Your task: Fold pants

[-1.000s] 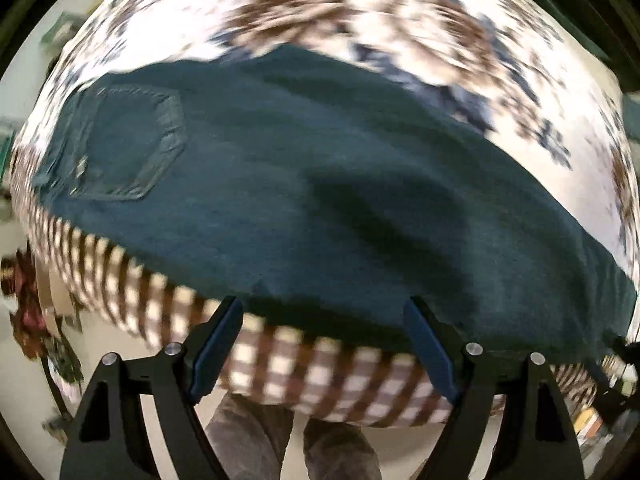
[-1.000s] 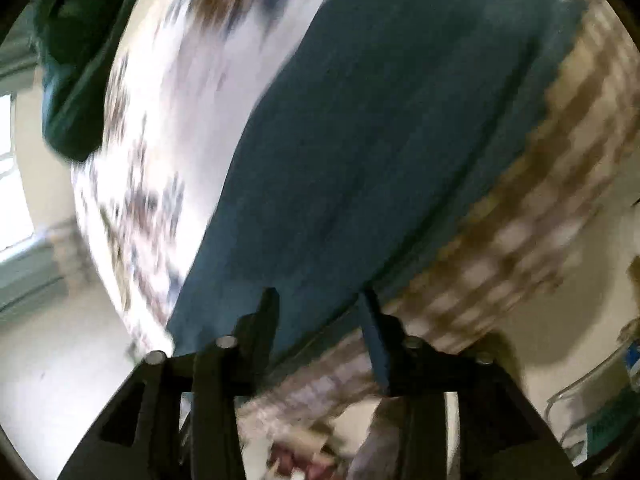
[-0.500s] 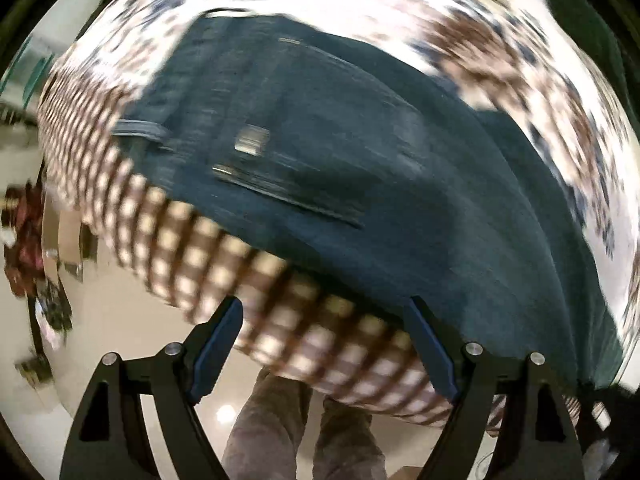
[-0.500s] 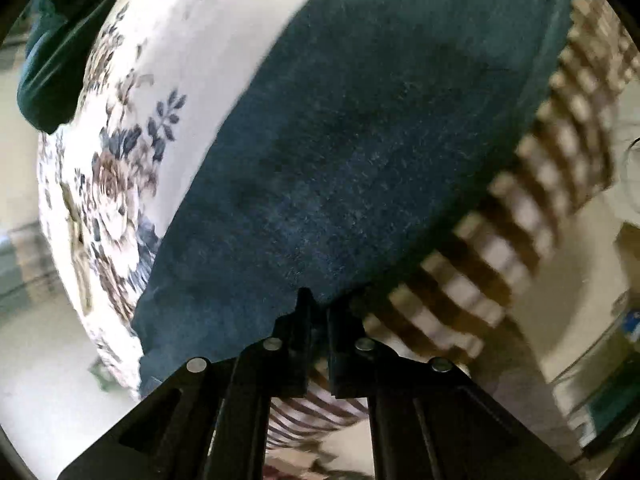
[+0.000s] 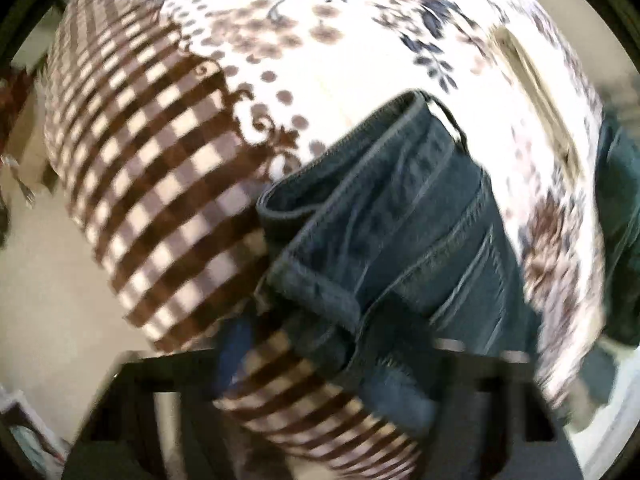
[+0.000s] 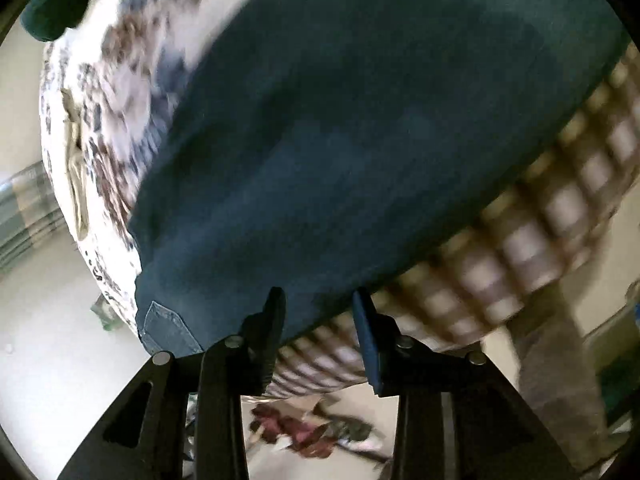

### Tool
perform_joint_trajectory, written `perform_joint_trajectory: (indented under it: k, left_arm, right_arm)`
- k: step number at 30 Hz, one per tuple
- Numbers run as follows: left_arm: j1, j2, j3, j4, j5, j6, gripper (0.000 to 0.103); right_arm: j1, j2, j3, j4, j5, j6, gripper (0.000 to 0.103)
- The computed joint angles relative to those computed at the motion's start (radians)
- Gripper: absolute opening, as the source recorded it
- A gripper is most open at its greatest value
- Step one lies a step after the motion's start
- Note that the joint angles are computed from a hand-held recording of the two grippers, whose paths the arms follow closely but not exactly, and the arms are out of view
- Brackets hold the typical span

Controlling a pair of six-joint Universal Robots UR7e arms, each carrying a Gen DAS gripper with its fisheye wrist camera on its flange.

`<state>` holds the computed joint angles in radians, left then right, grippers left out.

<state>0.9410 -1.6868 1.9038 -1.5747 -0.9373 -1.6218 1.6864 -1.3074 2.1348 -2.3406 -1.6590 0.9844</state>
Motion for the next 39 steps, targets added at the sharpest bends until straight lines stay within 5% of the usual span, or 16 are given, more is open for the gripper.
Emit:
perform_joint_trajectory:
  k: [2,3,4,9,15,18,20,22,24,25,26,31,36,37,39]
  left_arm:
    - [0.005,-0.018,0.008,-0.017,0.017,-0.013,0.022]
    - [0.003,-0.03,0.011,-0.015,0.027,-0.016,0.02]
    - [-0.027,-0.03,0.007,0.007,0.034,-0.049,0.017]
    - [-0.116,-0.058,-0.009,0.102,0.06,-0.104,0.014]
    - [-0.099,-0.09,-0.022,0.133,0.034,-0.066,0.014]
    - [-0.066,-0.084,-0.042,0.161,-0.023,-0.046,0.018]
    - [-0.09,-0.086,-0.092,0.242,-0.038,-0.055,0.029]
    - [-0.145,-0.046,-0.152,0.374,-0.046,-0.1,0.033]
    - [-0.178,0.009,-0.21,0.474,-0.041,-0.116,0.051]
    - [-0.189,0.048,-0.246,0.517,-0.039,-0.114,0.073]
    - [-0.202,0.057,-0.258,0.539,-0.035,-0.113,0.082]
    - [-0.207,0.197,-0.283,0.452,0.042,0.026,0.082]
    - [-0.108,0.377,-0.31,0.29,0.101,0.225,0.082]
    - [-0.069,0.43,-0.326,0.244,0.086,0.283,0.082]
    - [-0.04,0.449,-0.326,0.238,0.071,0.313,0.082]
  right_arm:
    - [0.027,0.025,0.009,-0.043,-0.052,0.054,0.035]
    - [0.043,0.023,0.017,-0.052,-0.087,0.078,0.027]
    - [0.062,0.034,0.01,-0.046,-0.12,0.098,0.009]
    - [0.144,0.072,-0.059,0.064,-0.197,0.127,0.005]
    - [0.14,0.12,-0.095,0.097,-0.169,0.131,0.005]
    - [0.106,0.134,-0.13,0.185,-0.122,0.06,0.013]
    - [0.092,0.139,-0.172,0.248,-0.071,-0.013,0.042]
    - [0.11,0.168,-0.252,0.323,-0.049,-0.093,0.06]
    - [0.137,0.214,-0.359,0.394,-0.042,-0.195,0.064]
    - [0.15,0.241,-0.413,0.423,-0.047,-0.237,0.065]
    - [0.16,0.28,-0.477,0.439,-0.05,-0.293,0.065]
    - [0.2,0.537,-0.805,0.477,-0.173,-0.593,0.067]
    - [0.199,0.816,-1.178,0.76,-0.192,-0.721,0.067]
    - [0.192,0.856,-1.232,0.826,-0.174,-0.723,0.062]
    - [0.192,0.89,-1.274,0.879,-0.182,-0.738,0.025]
